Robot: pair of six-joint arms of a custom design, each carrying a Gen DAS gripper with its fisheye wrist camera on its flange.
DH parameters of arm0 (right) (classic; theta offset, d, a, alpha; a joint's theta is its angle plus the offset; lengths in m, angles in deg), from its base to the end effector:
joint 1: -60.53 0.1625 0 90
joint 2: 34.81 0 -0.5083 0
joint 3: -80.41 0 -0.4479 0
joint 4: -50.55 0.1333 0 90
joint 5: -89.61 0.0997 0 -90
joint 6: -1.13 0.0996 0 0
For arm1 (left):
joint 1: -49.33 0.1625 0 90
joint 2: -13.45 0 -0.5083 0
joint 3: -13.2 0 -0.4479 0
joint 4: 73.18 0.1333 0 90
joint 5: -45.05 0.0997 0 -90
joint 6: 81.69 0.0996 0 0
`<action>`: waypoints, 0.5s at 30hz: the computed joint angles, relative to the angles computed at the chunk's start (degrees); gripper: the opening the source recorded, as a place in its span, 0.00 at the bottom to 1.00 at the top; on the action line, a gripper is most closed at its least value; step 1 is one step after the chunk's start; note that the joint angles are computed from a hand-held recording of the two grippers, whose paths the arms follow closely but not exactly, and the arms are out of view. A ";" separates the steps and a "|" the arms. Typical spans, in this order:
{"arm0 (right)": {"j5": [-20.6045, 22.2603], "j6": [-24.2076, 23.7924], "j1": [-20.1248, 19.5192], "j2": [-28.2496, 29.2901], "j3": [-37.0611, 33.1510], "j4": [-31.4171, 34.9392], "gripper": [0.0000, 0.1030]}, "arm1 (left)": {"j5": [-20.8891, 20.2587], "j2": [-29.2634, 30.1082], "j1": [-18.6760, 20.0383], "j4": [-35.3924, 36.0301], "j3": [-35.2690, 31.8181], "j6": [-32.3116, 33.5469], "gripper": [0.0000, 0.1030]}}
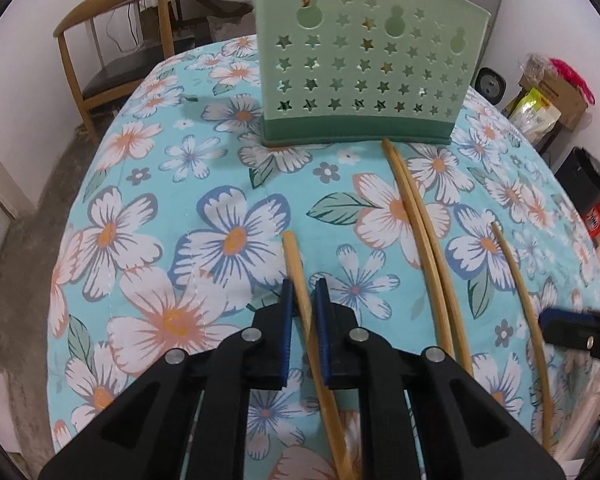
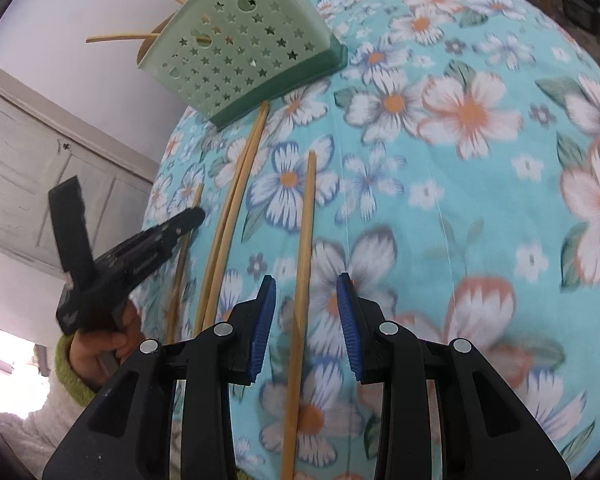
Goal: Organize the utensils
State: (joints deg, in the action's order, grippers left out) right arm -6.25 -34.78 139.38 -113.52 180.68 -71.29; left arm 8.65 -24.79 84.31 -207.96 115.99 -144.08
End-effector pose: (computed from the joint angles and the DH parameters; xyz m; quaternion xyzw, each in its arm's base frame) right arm -0.0014 -0.6437 0.4167 0.2088 -0.9725 0.0617 0.0824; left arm -0.4229 -0.5565 -0.0167 0.0207 0.8825 -0.3000 0.3617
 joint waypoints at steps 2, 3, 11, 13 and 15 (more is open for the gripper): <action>-0.50 -0.14 0.57 0.73 -0.12 -1.62 0.31 | 0.34 0.08 -0.11 0.73 -0.11 -0.27 0.10; -1.05 -0.09 0.93 1.20 -0.21 -2.63 0.31 | 0.48 0.17 -0.15 1.13 -0.26 -0.41 0.10; -5.63 -1.08 3.64 4.08 -0.37 -7.21 0.30 | 1.39 0.54 -0.44 3.29 -0.82 -1.31 0.10; -6.95 -1.45 4.22 4.69 -0.24 -8.34 0.29 | 1.58 0.58 -0.48 3.21 -0.77 -1.13 0.10; -7.98 -1.85 4.79 5.21 0.12 -9.76 0.27 | 1.63 0.59 -0.50 3.10 -0.76 -1.16 0.10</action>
State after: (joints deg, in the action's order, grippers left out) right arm -14.23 -36.64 144.17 -108.31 180.80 -81.05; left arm 10.28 -24.20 83.81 -204.85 115.24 -145.24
